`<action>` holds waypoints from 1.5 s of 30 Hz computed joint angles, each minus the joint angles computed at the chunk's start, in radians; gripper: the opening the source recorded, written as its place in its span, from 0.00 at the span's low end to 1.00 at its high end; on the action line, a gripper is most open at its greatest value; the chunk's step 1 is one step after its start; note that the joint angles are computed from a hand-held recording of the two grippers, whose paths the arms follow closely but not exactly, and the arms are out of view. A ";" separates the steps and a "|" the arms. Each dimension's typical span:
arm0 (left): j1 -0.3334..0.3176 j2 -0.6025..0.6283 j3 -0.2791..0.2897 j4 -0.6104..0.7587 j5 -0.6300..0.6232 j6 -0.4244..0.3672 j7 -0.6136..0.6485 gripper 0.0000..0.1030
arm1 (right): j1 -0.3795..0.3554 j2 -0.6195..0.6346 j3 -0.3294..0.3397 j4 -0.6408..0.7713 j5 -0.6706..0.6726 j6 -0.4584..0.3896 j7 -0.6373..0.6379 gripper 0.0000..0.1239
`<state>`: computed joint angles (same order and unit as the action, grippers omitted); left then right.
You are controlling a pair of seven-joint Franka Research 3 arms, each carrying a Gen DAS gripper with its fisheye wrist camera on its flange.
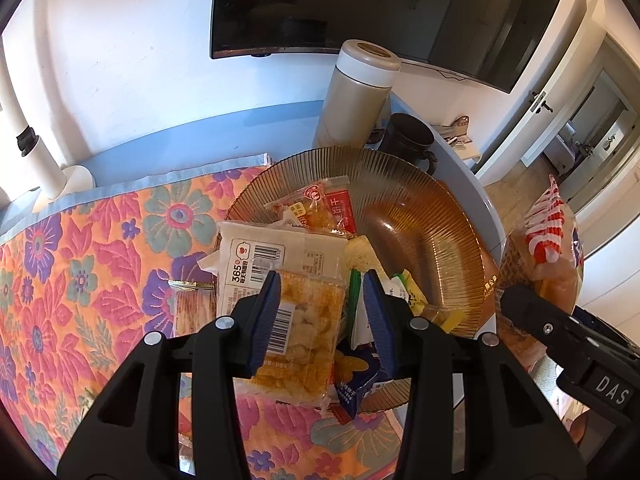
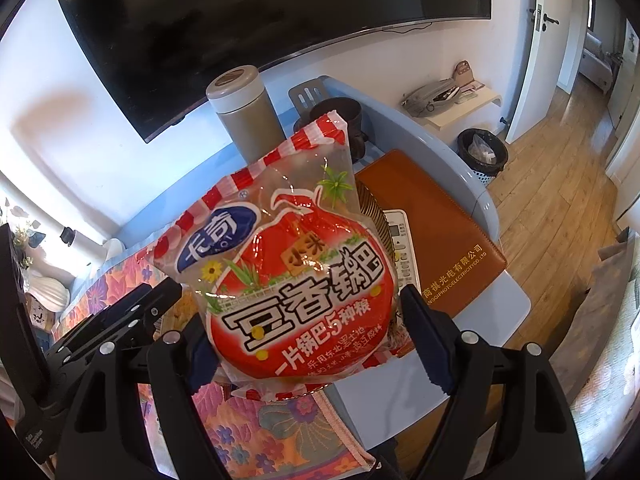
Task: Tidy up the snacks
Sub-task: 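Carry the cracker-cube pack and bun bag over the amber bowl and release the cracker pack, then lower the red-and-white bun bag into the amber bowl and open the right tool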
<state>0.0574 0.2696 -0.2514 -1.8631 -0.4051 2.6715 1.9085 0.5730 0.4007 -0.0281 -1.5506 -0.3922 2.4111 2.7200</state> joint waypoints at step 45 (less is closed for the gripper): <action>0.011 -0.056 0.026 -0.058 -0.061 0.032 -0.018 0.44 | 0.028 0.053 0.000 0.075 0.020 -0.034 -0.045 0.65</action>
<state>0.0681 0.2131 -0.2259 -1.9215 -0.4657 2.7032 1.8909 0.6009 0.4542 -0.0277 -1.4756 -0.3721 2.3776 2.6754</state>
